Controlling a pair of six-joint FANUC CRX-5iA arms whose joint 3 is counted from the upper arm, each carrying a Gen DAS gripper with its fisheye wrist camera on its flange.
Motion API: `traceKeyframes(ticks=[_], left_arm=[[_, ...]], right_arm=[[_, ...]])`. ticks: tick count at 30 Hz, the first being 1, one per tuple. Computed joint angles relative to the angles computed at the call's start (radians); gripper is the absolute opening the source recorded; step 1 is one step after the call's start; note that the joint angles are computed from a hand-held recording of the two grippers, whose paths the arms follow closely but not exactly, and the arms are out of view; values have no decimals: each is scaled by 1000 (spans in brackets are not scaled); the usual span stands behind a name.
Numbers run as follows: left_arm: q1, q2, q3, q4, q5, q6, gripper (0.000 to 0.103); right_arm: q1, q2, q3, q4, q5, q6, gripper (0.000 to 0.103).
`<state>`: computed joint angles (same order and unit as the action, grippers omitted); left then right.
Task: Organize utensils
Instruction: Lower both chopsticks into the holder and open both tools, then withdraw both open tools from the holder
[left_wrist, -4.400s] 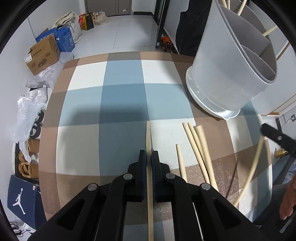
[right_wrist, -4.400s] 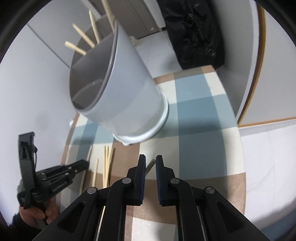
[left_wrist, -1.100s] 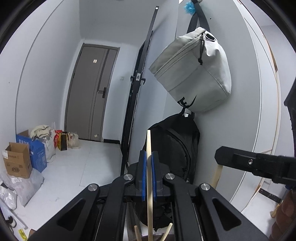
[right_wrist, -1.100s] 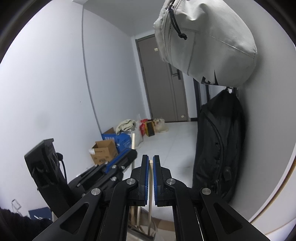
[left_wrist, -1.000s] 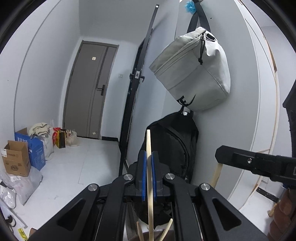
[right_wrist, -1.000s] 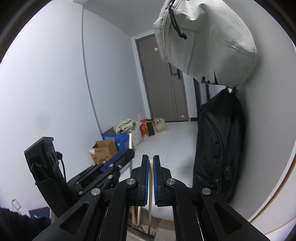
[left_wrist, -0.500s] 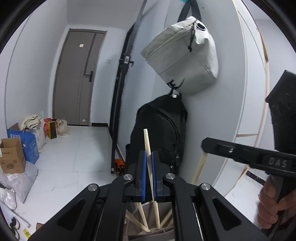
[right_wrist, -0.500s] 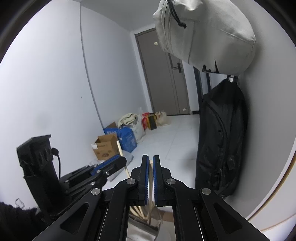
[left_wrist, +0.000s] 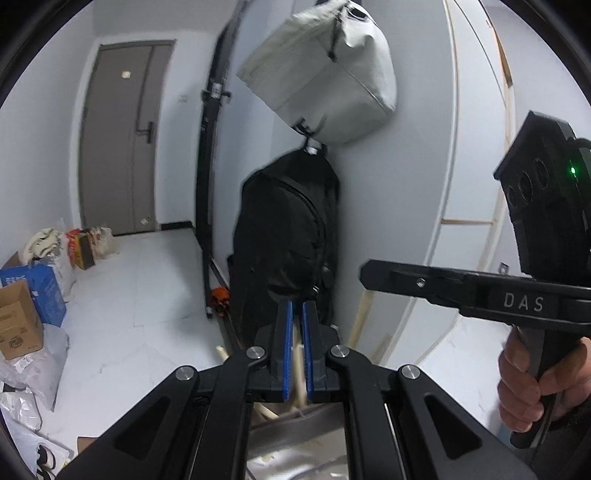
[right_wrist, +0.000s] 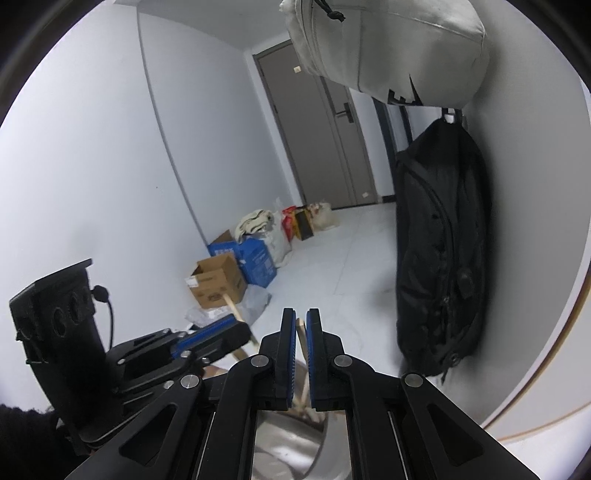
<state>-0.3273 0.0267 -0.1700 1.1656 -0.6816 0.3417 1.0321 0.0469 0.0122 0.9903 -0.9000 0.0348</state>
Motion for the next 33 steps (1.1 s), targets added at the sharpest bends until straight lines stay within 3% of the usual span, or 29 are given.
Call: traceKeyframes(ticks=[3, 6, 8, 9, 12, 16, 19, 22, 25, 27, 33], left_arm=[[22, 12, 43, -82, -56, 90, 2], [45, 7, 70, -157, -82, 181, 4], [59, -3, 71, -171, -91, 217, 14], [67, -12, 63, -166, -94, 228, 23], [90, -52, 42, -192, -82, 283, 45], [116, -97, 35, -282, -94, 402, 60], [134, -150, -7, -331, -97, 464, 61], [151, -187, -20, -423, -124, 545, 73], [167, -209, -26, -488, -158, 610, 77], [174, -219, -29, -530, -176, 649, 77], [177, -229, -37, -667, -245, 737, 78]], right_arm=[[4, -13, -8, -16, 8, -25, 8], [12, -48, -46, 8, -7, -140, 13], [27, -82, -88, 56, -30, -241, 22], [34, -97, -107, 80, -39, -280, 32], [56, -136, -150, 138, -41, -348, 47], [116, -145, -157, 175, -127, -388, 65], [154, -146, -162, 178, -168, -403, 72], [197, -140, -161, 168, -206, -393, 81], [230, -127, -150, 151, -231, -364, 90], [253, -121, -146, 139, -240, -348, 97], [295, -83, -118, 67, -258, -256, 103]])
